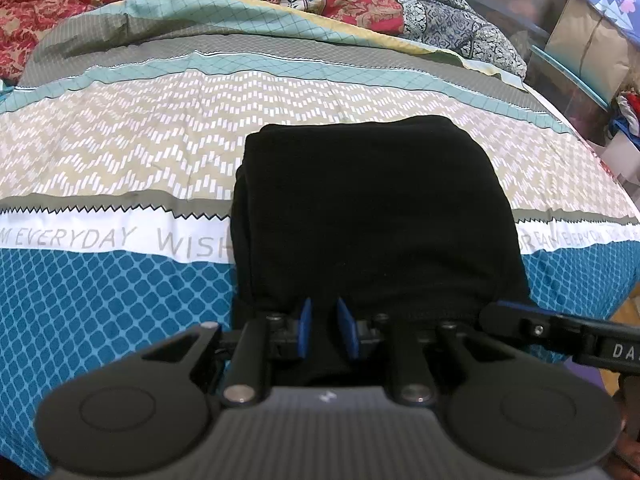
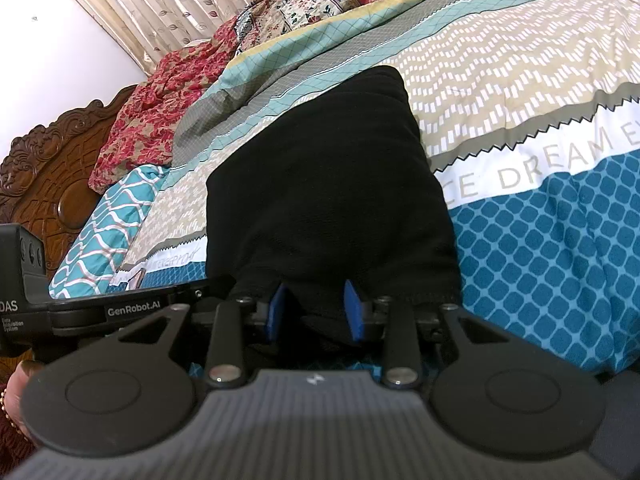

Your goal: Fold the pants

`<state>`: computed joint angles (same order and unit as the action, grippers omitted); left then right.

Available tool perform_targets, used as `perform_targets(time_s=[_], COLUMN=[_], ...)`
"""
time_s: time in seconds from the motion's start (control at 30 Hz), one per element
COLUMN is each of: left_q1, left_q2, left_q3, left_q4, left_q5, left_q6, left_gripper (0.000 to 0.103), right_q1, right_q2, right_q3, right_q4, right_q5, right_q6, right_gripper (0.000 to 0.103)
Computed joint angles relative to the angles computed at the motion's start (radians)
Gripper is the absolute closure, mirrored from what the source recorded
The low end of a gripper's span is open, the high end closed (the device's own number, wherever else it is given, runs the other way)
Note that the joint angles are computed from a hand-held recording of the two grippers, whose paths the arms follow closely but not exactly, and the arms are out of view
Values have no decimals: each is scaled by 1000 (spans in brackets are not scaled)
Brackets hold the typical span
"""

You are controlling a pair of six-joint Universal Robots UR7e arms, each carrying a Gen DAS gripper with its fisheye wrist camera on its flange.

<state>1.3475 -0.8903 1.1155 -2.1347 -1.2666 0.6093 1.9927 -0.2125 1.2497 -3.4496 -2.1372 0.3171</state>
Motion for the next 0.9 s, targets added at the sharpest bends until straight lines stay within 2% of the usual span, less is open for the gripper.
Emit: perform_targets(time_s=[0.6,0.8,0.9], left_q1=[2,3,6], left_q2=[0,-1,1], left_q3=[0,1,-3], left_q4=[1,1,3], left_q5=[-6,-10,-18], left_q6=[-6,-7,-11], left_gripper=[85,85,85], right_q1=[7,14,26], right_q2=[16,25,35], right_q3=[-30,-46,-65], right_q4=[10,14,11], right_q5=[-27,-36,-65], right_q6=[-2,-19,-30], right_gripper=[63,53,51])
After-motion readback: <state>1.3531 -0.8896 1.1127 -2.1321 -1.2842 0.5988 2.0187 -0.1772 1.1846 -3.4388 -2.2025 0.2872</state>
